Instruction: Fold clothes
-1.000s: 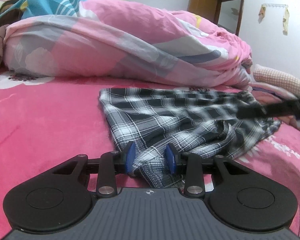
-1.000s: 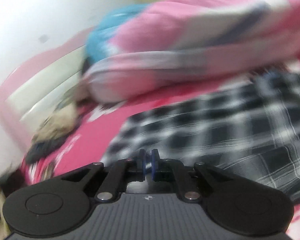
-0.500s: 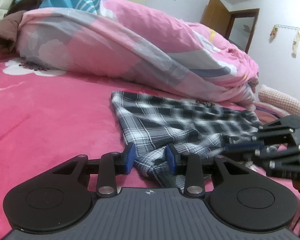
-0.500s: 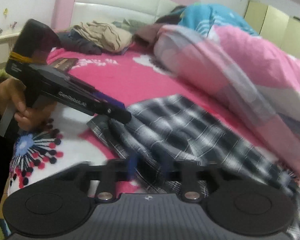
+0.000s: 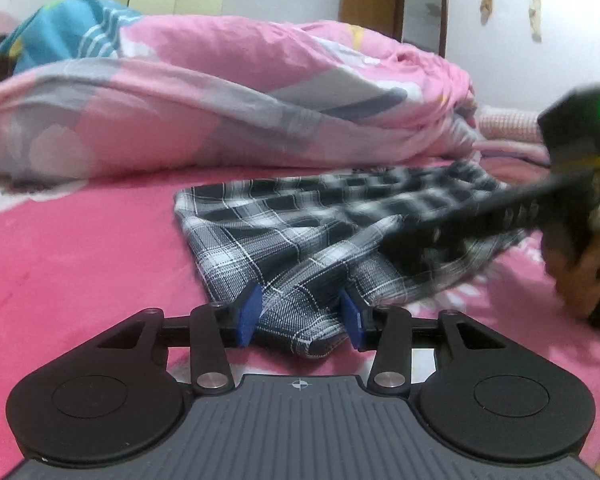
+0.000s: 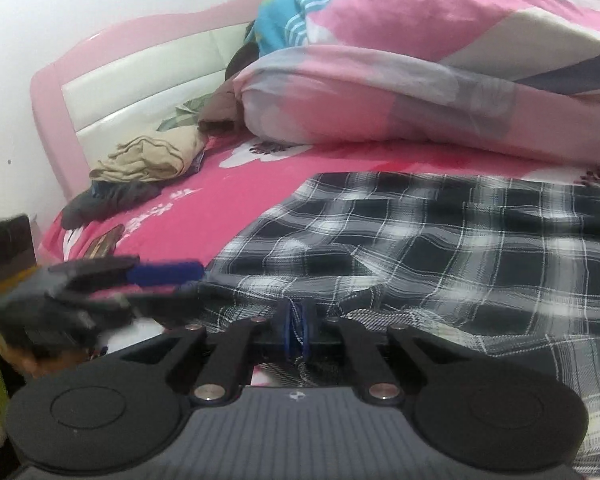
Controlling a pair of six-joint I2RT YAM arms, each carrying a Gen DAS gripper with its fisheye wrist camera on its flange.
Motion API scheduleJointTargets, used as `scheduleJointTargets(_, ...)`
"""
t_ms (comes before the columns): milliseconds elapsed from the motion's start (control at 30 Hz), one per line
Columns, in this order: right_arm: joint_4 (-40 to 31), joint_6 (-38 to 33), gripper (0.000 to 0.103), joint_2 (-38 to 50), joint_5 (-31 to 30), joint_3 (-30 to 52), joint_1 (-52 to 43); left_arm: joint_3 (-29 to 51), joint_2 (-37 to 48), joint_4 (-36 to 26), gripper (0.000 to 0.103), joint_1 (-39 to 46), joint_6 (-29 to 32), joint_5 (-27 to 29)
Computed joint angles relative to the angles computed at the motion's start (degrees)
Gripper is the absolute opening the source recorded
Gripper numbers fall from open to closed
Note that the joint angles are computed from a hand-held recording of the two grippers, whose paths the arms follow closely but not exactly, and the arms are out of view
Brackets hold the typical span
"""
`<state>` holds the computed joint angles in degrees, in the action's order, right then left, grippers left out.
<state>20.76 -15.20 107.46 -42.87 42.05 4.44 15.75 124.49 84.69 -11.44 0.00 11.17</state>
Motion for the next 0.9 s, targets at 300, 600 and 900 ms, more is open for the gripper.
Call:
scheduleJointTargets(300, 2.8, -1.6, 0.013, -10.3, -0.1, -7.9, -9.2, 0.3, -0.3, -1.0, 0.043, 2.2, -2.4, 2.8)
scheduleJointTargets(600, 3.5, -1.5, 0.012, -0.3, 8.0, -1.8, -5.3, -0.7, -1.6, -1.5, 0.043, 3.2, -3.7, 4.3)
scheduleJointTargets(900, 8.7, 5.8, 0.011, 2.7, 8.8, -2.2, -7.2, -6.2, -11.6, -0.9, 0.042, -0.2, -5.3, -0.4)
